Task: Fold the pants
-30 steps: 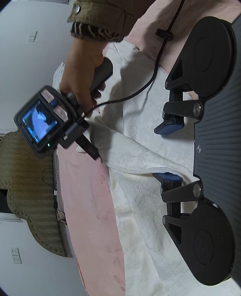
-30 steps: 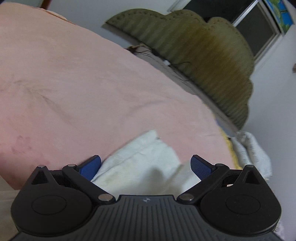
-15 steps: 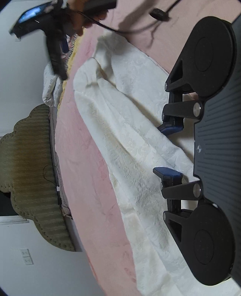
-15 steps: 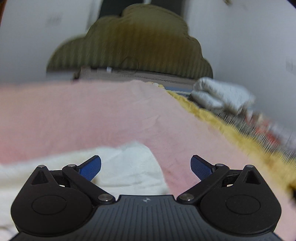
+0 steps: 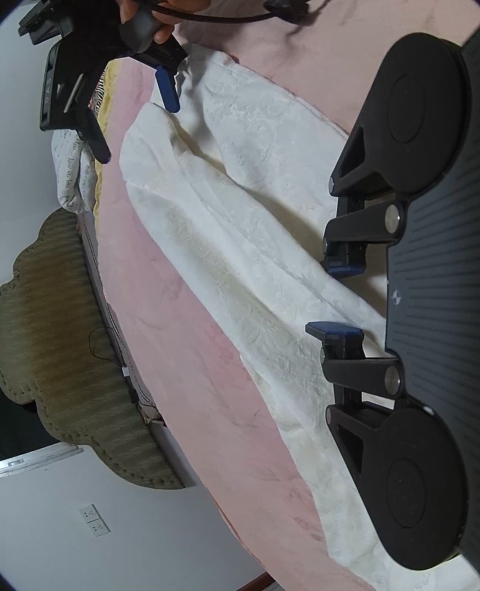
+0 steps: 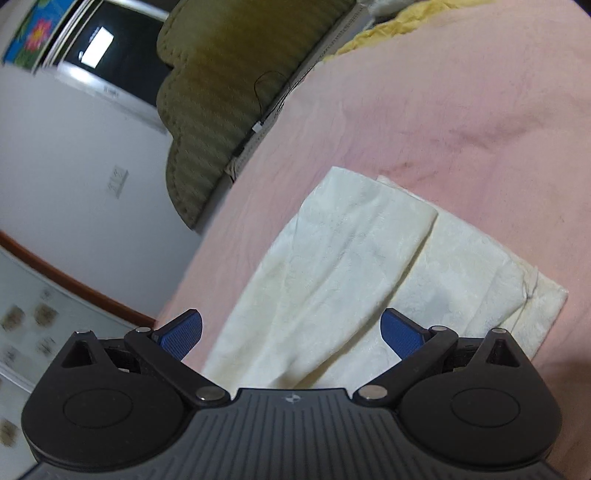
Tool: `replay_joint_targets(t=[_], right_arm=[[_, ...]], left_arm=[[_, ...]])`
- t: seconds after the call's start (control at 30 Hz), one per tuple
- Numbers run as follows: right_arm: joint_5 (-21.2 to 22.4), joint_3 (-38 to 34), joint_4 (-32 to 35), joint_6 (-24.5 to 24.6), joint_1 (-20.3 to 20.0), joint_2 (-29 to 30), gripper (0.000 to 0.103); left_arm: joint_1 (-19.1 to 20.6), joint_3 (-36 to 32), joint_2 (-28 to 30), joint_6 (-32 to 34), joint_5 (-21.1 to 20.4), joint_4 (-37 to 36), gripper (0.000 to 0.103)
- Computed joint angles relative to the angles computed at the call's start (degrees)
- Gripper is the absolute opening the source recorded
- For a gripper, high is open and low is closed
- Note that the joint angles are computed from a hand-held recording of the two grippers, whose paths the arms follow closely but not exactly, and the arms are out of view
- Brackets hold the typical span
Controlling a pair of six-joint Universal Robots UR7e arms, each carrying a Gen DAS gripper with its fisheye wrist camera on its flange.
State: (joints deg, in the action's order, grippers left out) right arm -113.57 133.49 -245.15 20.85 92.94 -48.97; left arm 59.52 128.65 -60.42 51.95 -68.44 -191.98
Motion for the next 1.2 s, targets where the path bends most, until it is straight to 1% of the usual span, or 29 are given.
replay_joint_targets(t=[0.03, 0.07, 0.1, 0.13, 0.17, 0.2, 0.23, 0.27, 0.3, 0.33, 0.37, 0.43, 0.47, 0.5, 0.57, 0.63, 0.67, 0.73, 0.77, 0.8, 0.83, 0.87, 0.93, 0.97, 1.0, 1.07, 1.1, 1.17, 1.2], right_arm=[[-1.8, -1.1, 0.3, -0.7, 0.8, 0.6, 0.103], [-3.2, -2.0, -0.7, -1.4, 1.3, 1.4, 0.103], [-4.3, -2.9, -2.1, -2.8, 1.5, 2.1, 0.103], [-6.0, -4.3, -4.4, -5.7, 1.8, 3.2, 0.102], [-8.3, -5.6, -5.6, -8.2, 2.1, 4.1, 0.099], [-11.1, -7.0, -5.1, -9.3, 2.4, 4.5, 0.086], [-11.8, -7.4, -4.0, -9.0, 2.0, 4.3, 0.067], [-10.4, -7.2, -3.5, -8.0, 1.0, 4.1, 0.056], [-8.5, -6.7, -3.1, -6.4, -0.2, 3.9, 0.036], [-7.8, -6.6, -2.8, -5.4, -0.8, 3.9, 0.023], [-7.5, -6.6, -3.0, -5.2, -1.1, 4.0, 0.019], [-7.6, -6.8, -4.8, -7.1, -0.7, 4.7, 0.012], [-7.9, -6.9, -5.4, -8.6, -0.3, 4.8, 0.011], [-7.9, -6.9, -5.3, -10.2, 0.2, 4.4, 0.011], [-7.5, -7.4, -2.9, -12.3, 0.8, 2.8, 0.01], [-7.2, -8.7, 2.1, -14.4, 1.5, 0.4, 0.01], [-7.2, -9.8, 5.8, -15.8, 1.6, -1.0, 0.01], [-8.3, -13.0, 11.9, -18.7, 2.2, -2.5, 0.01], [-8.2, -14.5, 13.4, -19.4, 2.8, -3.0, 0.01], [-6.7, -15.3, 12.9, -20.1, 3.2, -3.2, 0.01], [-4.0, -15.7, 10.1, -22.2, 3.8, -3.0, 0.01], [-1.9, -15.8, 6.7, -25.1, 4.5, -2.5, 0.01], [0.8, -14.7, -0.5, -29.7, 5.6, -1.4, 0.01], [0.5, -13.6, -2.8, -30.0, 5.9, -1.1, 0.01], [-0.6, -12.1, -4.6, -29.3, 5.9, -1.0, 0.01], [-5.3, -8.1, -6.9, -25.7, 5.1, -0.6, 0.01], [-7.9, -5.8, -7.8, -23.3, 4.5, -0.2, 0.01], [-10.6, -1.6, -10.1, -18.5, 3.1, 1.2, 0.01], [-11.2, 0.4, -11.5, -15.7, 2.4, 1.9, 0.01]], left_arm=[[-0.1, -0.1, 0.2, -0.5, 0.3, -0.1, 0.027], [-0.3, -0.2, 0.3, -1.3, 0.5, -0.1, 0.023], [-0.3, -0.2, 0.3, -1.9, 0.6, 0.0, 0.021], [-0.4, -0.2, 0.3, -2.2, 0.8, 0.0, 0.02], [-0.5, -0.1, 0.3, -2.3, 0.8, -0.1, 0.02], [-0.5, 0.0, 0.4, -2.0, 0.8, -0.4, 0.02], [-0.5, 0.2, 0.5, -1.4, 0.8, -1.0, 0.02], [-0.5, 0.4, 0.7, -0.7, 0.7, -1.7, 0.02], [-0.4, 0.5, 0.9, -0.1, 0.3, -2.4, 0.022], [-0.2, 0.8, 1.0, 0.7, -0.3, -3.1, 0.026], [-0.1, 1.0, 1.3, 1.6, -0.8, -4.0, 0.026], [-0.1, 1.1, 1.6, 2.3, -0.9, -4.9, 0.026], [-0.2, 1.1, 1.8, 2.1, -0.6, -5.4, 0.019], [-0.3, 1.0, 1.8, 1.6, -0.4, -5.5, 0.018], [-0.4, 0.0, 1.5, -0.6, -0.2, -3.5, 0.013], [-1.0, -1.7, 1.5, -3.8, 1.2, -2.0, 0.011], [-1.3, -3.3, 1.3, -6.8, 1.8, 0.2, 0.011], [-1.3, -6.5, 0.6, -13.3, 1.8, 4.6, 0.011], [-1.4, -7.7, 0.0, -16.3, 1.5, 5.4, 0.011], [-1.5, -8.1, -0.5, -17.8, 1.1, 3.9, 0.01], [-1.6, -7.7, -0.9, -17.7, 0.5, 1.2, 0.009], [-2.0, -6.8, -1.5, -16.4, -0.2, -1.9, 0.009], [-2.4, -4.7, -3.3, -12.7, -1.7, -3.3, 0.007], [-2.7, -3.2, -4.6, -10.9, -2.3, -1.8, 0.007], [-2.6, -1.9, -6.0, -9.7, -3.1, 0.9, 0.007], [-2.1, 0.8, -8.5, -7.1, -5.3, 6.9, 0.008], [-2.1, 2.4, -9.3, -5.4, -5.6, 8.3, 0.008], [-2.4, 5.8, -9.7, -0.9, -5.2, 7.3, 0.008], [-2.6, 7.3, -9.7, 1.4, -4.7, 5.9, 0.008]])
